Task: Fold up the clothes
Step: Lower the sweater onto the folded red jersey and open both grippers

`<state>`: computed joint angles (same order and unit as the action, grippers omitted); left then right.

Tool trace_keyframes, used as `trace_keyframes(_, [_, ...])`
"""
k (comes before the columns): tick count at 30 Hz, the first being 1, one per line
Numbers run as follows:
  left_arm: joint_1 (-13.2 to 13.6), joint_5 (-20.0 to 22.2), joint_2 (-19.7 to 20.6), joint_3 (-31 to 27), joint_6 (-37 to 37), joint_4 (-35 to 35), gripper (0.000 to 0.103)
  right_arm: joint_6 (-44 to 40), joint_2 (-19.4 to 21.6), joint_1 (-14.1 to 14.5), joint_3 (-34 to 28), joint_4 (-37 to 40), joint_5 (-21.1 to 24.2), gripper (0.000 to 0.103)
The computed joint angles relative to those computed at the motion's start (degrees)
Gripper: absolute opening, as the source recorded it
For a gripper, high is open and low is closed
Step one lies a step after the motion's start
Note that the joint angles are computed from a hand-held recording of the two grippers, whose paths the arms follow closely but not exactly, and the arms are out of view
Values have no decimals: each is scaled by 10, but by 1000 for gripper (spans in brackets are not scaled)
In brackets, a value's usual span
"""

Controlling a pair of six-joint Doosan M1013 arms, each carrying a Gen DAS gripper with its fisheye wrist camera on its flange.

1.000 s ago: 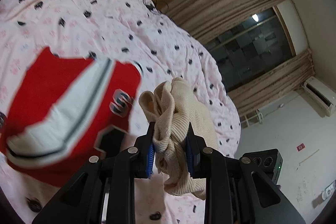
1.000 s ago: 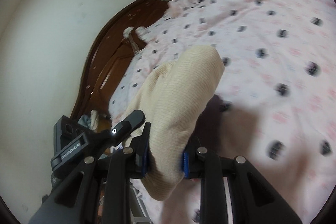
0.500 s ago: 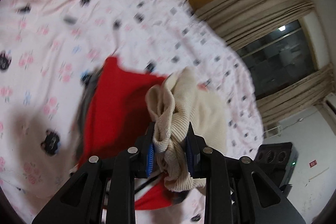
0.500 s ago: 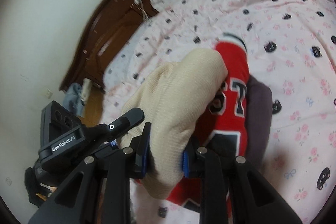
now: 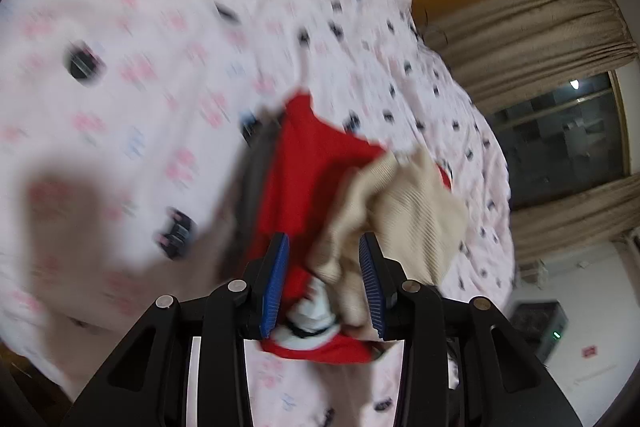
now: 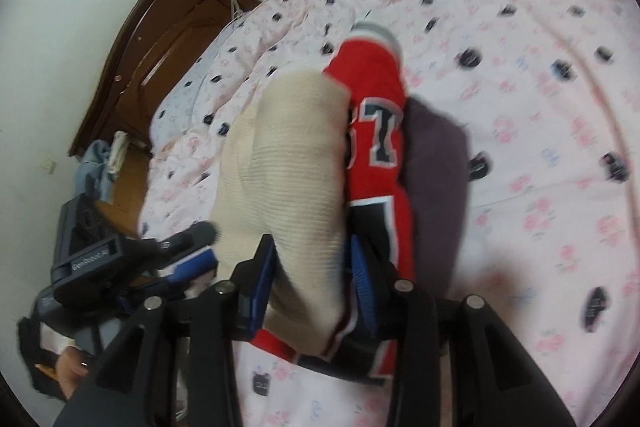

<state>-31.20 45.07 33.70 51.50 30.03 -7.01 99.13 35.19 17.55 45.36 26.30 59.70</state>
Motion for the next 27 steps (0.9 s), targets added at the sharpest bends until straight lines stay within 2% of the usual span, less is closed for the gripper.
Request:
trace_keyframes(2, [-3,-30,-14,20,-12,27,32,1,-20,3,22,-36,-47,42])
trace_keyframes(5, [-5,-68,-21,31,8,25,32,-14,-26,5,16,-43,-70,42])
trace_keyframes(8, [-5,-76,-13,18,48,-2,32,-30,-9,8,-22,-41,-47,42])
trace_keyframes(12, [0,-79,5,-5,127,-92,32,-39,21,18,-80,-56,-10,42])
trace_keyframes(14, [-1,-49,20,-30,129,-98,32,-35,38,23,-107,-71,12,42])
trace_keyframes(18, [-2,30,49,-77,86,-74,32,-11,72,27,-158,-99,62,41])
trace_keyframes(23, [-1,62,64,-95,65,-66,32,10,99,24,-192,-112,103,39])
trace_keyframes(27, [-3,60,62,-94,62,-59,32,9,97,21,-187,-107,104,40])
